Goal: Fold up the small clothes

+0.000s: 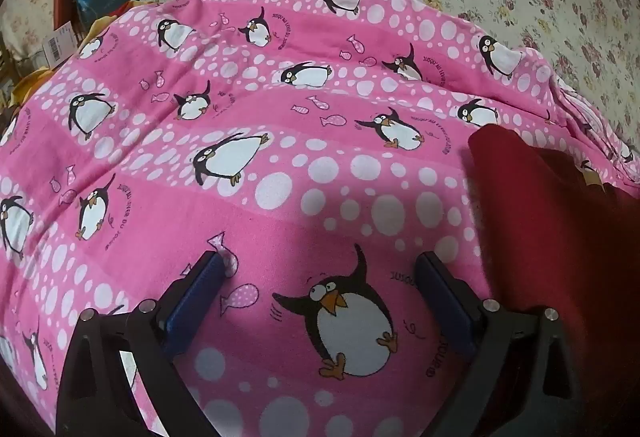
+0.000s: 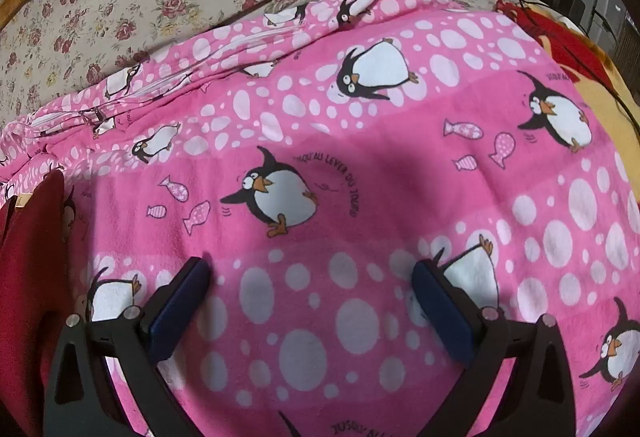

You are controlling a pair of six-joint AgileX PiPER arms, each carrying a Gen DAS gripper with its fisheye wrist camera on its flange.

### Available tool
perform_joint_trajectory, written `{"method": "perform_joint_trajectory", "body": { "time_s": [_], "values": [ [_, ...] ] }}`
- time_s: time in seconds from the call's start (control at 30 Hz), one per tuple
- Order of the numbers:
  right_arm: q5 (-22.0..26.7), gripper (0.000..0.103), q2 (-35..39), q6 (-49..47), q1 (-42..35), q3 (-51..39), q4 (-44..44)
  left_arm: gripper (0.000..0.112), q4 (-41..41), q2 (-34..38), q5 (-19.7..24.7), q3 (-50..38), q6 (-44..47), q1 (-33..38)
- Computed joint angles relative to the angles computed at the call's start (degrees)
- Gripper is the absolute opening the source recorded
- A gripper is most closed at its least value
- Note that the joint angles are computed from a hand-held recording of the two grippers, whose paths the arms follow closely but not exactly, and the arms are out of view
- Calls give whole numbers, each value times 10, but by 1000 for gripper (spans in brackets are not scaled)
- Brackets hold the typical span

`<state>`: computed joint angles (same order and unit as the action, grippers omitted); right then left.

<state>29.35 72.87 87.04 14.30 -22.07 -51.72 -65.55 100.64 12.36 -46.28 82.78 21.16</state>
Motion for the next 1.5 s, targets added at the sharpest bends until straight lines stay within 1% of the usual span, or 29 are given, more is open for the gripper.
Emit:
{"method": "perform_joint_trajectory", "body": {
  "time_s": [0.13,0.4,0.53,0.87,0.93,1.0,1.3,1.37,1.47,1.5],
  "values": [
    [0,103,0,1,0,0,0,81,-1,1,7,-2,0,4],
    [0,103,0,1,0,0,-1,81,-9,-3,-4,5,5,-5],
    [0,103,0,1,0,0,-1,81,-6,0,3,2,7,2],
    [0,103,0,1,1,0,-1,81,-10,0,0,3,9,-1],
    [0,103,0,1,1,0,-1,81,-9,0,6,2,8,2],
    [-1,103,0,1,-1,0,-1,81,-12,-1,-1,5,9,-4],
    [-8,103,0,-7,-11,2,-1,81,-5,-1,2,3,3,-1],
    [-7,103,2,4,-9,4,-10,81,4,-1,1,3,-7,-2],
    [3,103,-3,-10,-5,-1,3,81,78,-10,6,5,-81,-1],
    [11,103,0,2,11,-5,5,81,94,-16,10,9,-94,2]
  ]
}}
